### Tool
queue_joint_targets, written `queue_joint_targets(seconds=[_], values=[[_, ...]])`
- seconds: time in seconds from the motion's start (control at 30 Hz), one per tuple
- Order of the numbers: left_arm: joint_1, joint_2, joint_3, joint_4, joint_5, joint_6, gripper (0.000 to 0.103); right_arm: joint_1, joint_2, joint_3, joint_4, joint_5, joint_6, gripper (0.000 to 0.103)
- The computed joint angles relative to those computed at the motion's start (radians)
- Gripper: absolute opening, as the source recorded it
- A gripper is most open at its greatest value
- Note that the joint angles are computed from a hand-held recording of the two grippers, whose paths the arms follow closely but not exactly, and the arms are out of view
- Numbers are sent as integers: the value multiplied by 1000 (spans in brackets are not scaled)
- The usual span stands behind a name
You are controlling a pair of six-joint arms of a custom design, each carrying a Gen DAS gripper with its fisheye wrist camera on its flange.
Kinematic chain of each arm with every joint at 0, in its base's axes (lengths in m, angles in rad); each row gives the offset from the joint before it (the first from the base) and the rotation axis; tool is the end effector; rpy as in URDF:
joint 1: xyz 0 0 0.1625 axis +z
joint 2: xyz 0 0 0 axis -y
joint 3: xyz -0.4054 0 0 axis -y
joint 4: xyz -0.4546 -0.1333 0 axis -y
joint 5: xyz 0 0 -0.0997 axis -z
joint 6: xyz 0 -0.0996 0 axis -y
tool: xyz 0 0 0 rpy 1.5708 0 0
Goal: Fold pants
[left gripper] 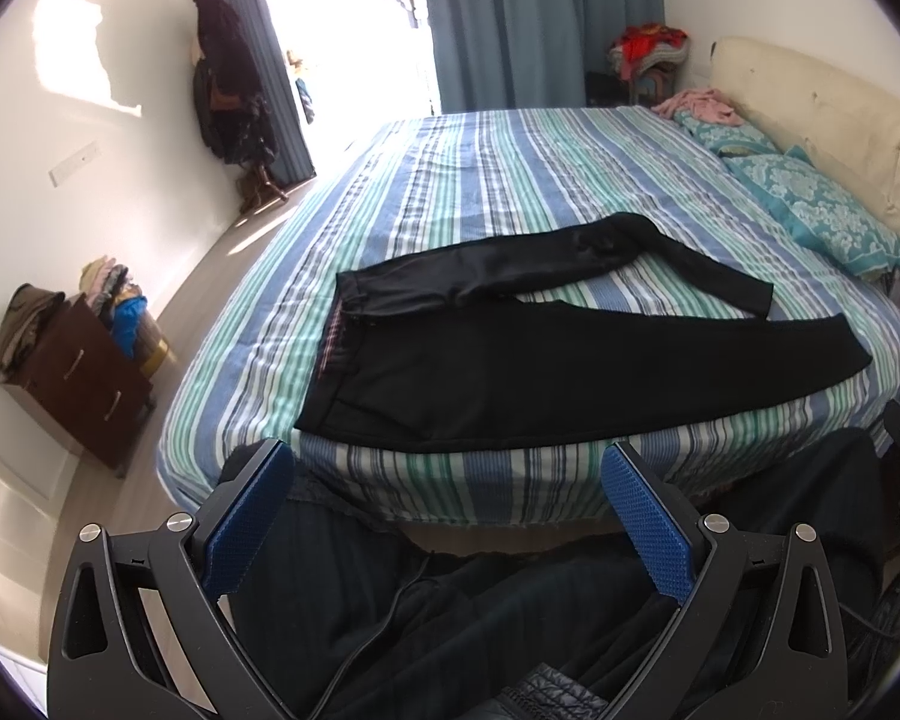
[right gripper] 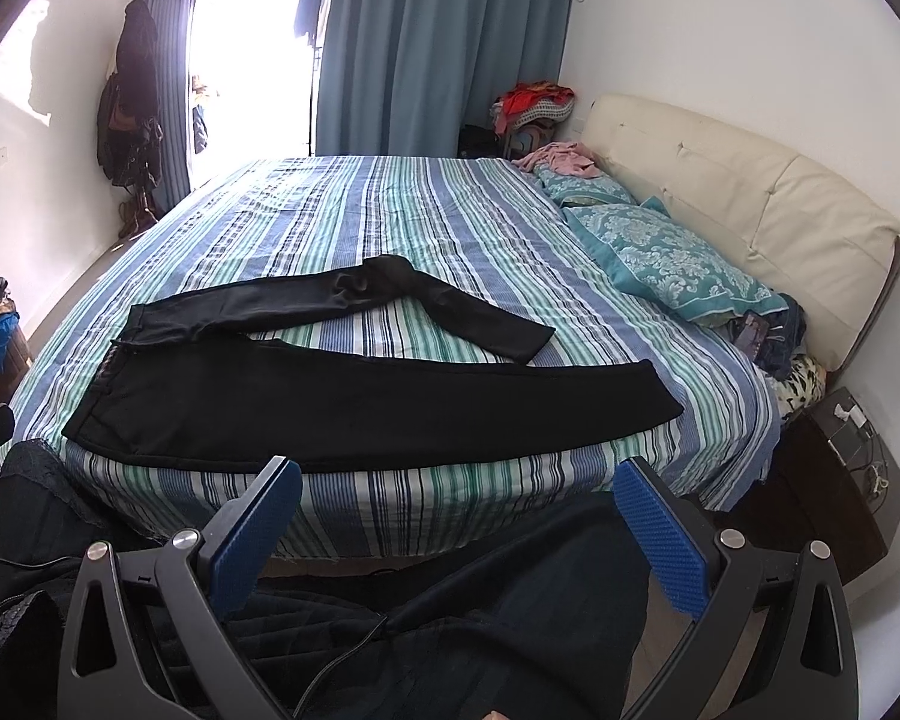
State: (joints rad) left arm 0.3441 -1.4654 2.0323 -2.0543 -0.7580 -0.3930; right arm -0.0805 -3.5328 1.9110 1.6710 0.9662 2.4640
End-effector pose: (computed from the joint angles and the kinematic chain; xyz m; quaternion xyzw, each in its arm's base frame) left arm -0.4199 -0.3689 0.2450 0.3866 0.8325 -0.2596 0.3001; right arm 0.3047 -0.2151 0.3583 -0.1421 -0.7071 0.4582 0.5194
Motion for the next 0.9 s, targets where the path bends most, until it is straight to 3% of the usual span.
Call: queue_joint_targets(seconds=[0.9], values=[[3,3,-18,28,-1,-11,103,-18,1,-3,3,12,-14,103]])
